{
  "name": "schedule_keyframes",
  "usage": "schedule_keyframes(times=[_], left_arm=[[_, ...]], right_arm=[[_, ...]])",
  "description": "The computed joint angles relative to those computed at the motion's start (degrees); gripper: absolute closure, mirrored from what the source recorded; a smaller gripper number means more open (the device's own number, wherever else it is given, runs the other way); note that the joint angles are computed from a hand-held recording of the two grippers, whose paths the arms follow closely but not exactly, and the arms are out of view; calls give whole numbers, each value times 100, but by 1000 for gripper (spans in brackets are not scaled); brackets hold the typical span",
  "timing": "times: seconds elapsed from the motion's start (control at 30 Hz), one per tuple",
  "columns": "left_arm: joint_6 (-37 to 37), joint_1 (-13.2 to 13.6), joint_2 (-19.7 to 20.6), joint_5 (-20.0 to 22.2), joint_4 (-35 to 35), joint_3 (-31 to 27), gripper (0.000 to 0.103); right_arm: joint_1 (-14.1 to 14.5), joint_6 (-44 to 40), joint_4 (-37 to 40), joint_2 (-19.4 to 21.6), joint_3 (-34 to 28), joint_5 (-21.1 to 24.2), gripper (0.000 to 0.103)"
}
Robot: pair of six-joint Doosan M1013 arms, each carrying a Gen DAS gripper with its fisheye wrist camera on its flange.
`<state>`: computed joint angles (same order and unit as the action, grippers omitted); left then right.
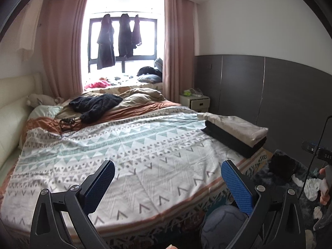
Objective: Fold large clothes
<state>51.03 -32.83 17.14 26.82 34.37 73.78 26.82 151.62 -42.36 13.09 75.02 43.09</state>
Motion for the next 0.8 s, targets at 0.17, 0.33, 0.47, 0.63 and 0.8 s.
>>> schedule_keyframes(times=[0.17, 0.33, 0.47, 0.63, 0.8], left_arm=[[-928, -126, -219, 78, 832, 448, 1], [-1616, -261, -407, 111, 1324, 764, 1], [-1778, -341, -456, 213, 1470, 849, 1], [-2016, -404, -514, 168, 1761, 936, 1], [-2113, -440, -560, 171, 1782, 1015, 1]], right_arm=[[161, 147, -41, -113, 316, -73, 0], [300, 145, -74, -207, 577, -210, 0], [369, 275, -159, -290, 730, -344, 0], [379, 103, 0, -337, 748, -437, 0], [426, 229, -209, -340, 795, -412, 0]])
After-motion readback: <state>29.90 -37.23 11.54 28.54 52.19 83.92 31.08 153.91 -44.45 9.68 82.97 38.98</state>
